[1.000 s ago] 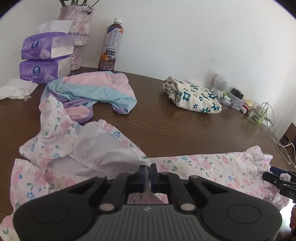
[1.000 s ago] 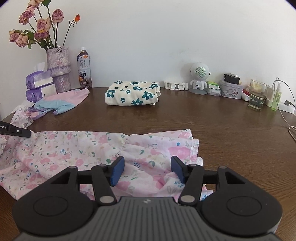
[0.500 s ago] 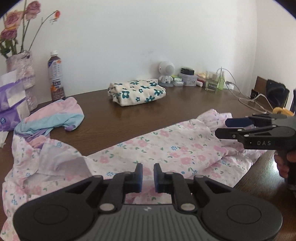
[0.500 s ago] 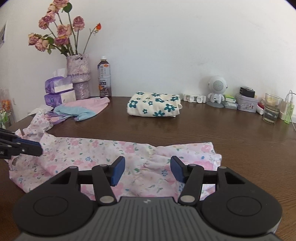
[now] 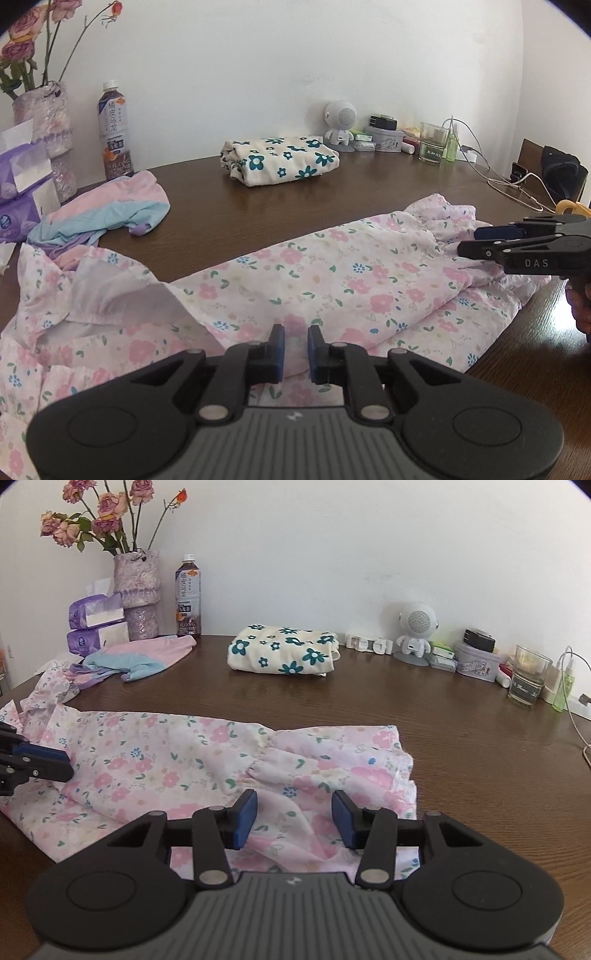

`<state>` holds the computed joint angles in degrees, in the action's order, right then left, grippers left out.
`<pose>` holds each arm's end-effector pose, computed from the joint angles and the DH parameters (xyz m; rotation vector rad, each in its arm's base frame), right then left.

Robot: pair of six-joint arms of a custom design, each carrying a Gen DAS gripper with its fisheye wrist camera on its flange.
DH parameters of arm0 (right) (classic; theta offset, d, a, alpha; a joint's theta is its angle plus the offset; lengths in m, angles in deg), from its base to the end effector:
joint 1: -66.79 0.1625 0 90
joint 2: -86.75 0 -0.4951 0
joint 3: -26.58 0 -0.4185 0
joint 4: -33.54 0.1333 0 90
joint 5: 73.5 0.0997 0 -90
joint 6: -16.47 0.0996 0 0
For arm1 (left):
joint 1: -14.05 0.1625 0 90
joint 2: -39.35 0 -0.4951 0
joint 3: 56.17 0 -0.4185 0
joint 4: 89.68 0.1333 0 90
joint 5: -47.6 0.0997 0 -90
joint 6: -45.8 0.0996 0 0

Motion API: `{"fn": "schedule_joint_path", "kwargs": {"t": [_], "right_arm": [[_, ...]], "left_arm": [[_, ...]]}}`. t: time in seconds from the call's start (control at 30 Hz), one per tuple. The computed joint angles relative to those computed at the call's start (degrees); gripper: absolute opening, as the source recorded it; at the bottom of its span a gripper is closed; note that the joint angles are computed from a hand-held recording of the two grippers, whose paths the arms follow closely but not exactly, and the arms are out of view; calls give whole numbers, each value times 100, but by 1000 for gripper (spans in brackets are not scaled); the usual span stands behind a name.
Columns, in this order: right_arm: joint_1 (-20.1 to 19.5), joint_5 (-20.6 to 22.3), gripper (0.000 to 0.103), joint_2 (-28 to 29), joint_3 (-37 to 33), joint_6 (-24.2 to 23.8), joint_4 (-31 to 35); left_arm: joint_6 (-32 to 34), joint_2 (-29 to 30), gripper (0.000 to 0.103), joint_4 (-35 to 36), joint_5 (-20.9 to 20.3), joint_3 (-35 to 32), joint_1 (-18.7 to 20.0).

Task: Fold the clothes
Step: 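Pinch the dress edge with the right gripper and smooth it flat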

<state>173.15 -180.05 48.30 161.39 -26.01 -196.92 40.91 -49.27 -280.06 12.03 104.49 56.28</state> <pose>0.2357 -0.4305 0.0553 1.1195 -2.2904 0.9205 -0.0457 -0.3309 0.2557 0.5598 2.2381 -1.0395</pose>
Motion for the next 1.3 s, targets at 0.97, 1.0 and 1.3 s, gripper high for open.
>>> {"fn": "schedule_joint_path", "kwargs": {"t": [0.97,1.0,1.3], "right_arm": [[309,-63,25,367,-1187,591,1659],[258,-14,17,324,-1180,663,1688],[136,-312,14,282,-1153,722,1216]], "left_arm": [[741,1222,26,-1626,-820,-874,1193],[737,1228,26,-1656,-825,-869,1193],[748,1241,26,-1775,-860,-840,1200]]}}
